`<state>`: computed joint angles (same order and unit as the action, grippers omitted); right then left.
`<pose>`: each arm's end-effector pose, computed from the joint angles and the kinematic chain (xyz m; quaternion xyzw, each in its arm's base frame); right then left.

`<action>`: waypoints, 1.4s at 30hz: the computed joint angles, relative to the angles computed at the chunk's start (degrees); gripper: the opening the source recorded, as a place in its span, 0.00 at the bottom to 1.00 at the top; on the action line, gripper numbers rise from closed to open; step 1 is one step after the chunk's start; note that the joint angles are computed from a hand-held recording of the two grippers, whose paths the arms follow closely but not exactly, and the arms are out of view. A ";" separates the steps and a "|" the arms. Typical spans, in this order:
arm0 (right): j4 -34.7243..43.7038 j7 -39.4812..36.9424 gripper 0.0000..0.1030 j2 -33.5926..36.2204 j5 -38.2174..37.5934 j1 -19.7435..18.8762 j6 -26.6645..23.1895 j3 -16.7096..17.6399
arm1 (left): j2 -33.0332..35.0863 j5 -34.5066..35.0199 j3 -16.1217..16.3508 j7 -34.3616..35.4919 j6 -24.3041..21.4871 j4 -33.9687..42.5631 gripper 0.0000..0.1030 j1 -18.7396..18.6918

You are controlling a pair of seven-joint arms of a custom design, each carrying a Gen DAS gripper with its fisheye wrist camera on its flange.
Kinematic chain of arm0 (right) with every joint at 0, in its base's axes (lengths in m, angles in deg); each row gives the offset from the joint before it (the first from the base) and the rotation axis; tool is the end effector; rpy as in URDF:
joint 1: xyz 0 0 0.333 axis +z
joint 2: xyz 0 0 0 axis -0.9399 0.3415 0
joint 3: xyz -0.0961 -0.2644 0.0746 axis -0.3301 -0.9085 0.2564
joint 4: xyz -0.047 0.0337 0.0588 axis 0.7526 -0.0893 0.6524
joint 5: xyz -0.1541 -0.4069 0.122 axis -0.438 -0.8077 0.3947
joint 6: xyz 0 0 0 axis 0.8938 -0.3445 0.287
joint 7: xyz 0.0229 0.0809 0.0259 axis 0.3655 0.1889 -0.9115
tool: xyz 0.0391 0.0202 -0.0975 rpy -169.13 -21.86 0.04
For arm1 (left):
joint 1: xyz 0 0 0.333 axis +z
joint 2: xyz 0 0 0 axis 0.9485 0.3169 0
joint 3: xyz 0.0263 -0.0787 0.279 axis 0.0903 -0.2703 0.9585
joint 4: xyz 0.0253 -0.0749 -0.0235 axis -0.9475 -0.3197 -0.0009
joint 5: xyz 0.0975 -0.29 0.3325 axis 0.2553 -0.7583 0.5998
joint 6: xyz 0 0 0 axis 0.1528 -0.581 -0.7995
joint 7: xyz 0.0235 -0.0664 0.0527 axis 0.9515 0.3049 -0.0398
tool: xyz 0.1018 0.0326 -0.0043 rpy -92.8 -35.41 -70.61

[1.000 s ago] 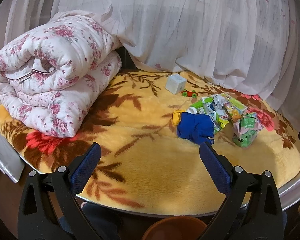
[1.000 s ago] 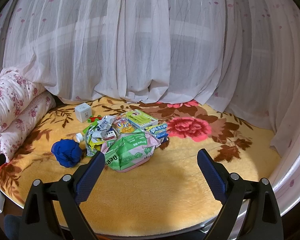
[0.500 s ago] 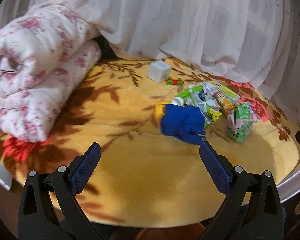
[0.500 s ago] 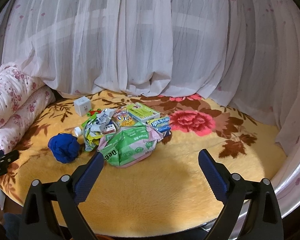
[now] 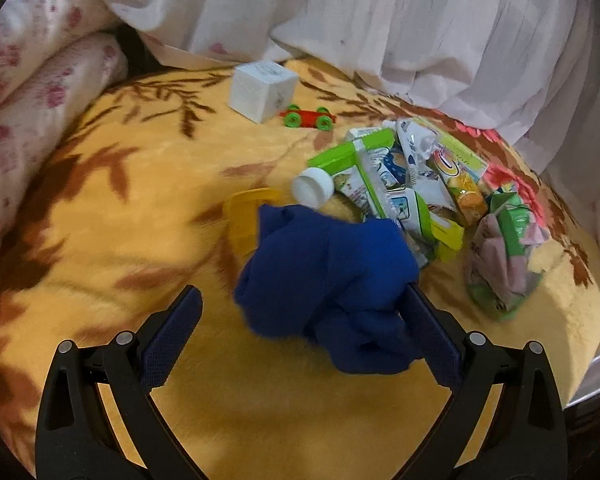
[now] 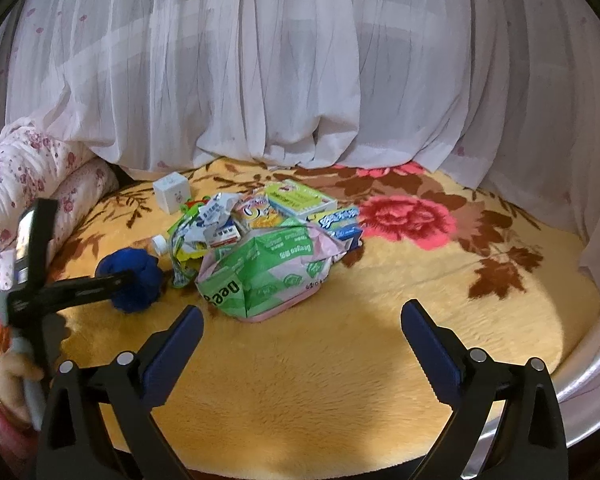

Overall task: Collect trash
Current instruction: 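Grasp the blue cloth with the left tool while the right tool grasps the green wipes packet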

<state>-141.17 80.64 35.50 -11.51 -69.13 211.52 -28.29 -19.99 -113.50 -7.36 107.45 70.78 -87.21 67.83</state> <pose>0.4332 0.1513 0.4860 -0.5594 0.6820 -0.3389 0.3274 0.6161 -0.0986 0.4449 -0.6083 0.7075 -0.3230 0.1585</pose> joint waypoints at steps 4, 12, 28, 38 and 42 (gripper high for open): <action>0.69 -1.09 0.95 2.17 0.59 0.39 0.51 -0.90 | 4.18 -0.18 -0.55 0.00 -1.54 4.54 0.93 -0.29; 0.95 -1.59 0.95 4.03 1.33 0.29 1.50 -1.48 | 7.56 -1.49 -1.77 1.91 -2.84 8.04 0.77 0.02; 0.45 -2.18 0.95 3.45 2.37 0.89 1.76 -1.43 | 0.67 -7.53 -1.69 11.64 -1.27 2.29 0.52 -1.30; 6.31 1.00 0.95 10.67 -2.80 -2.26 3.74 3.27 | -14.43 -12.64 3.06 18.81 -0.70 -9.55 0.52 -4.17; 11.79 5.13 0.95 17.10 -9.51 -4.25 2.77 5.15 | -18.73 -14.28 5.23 20.74 -0.10 -13.46 0.52 -5.29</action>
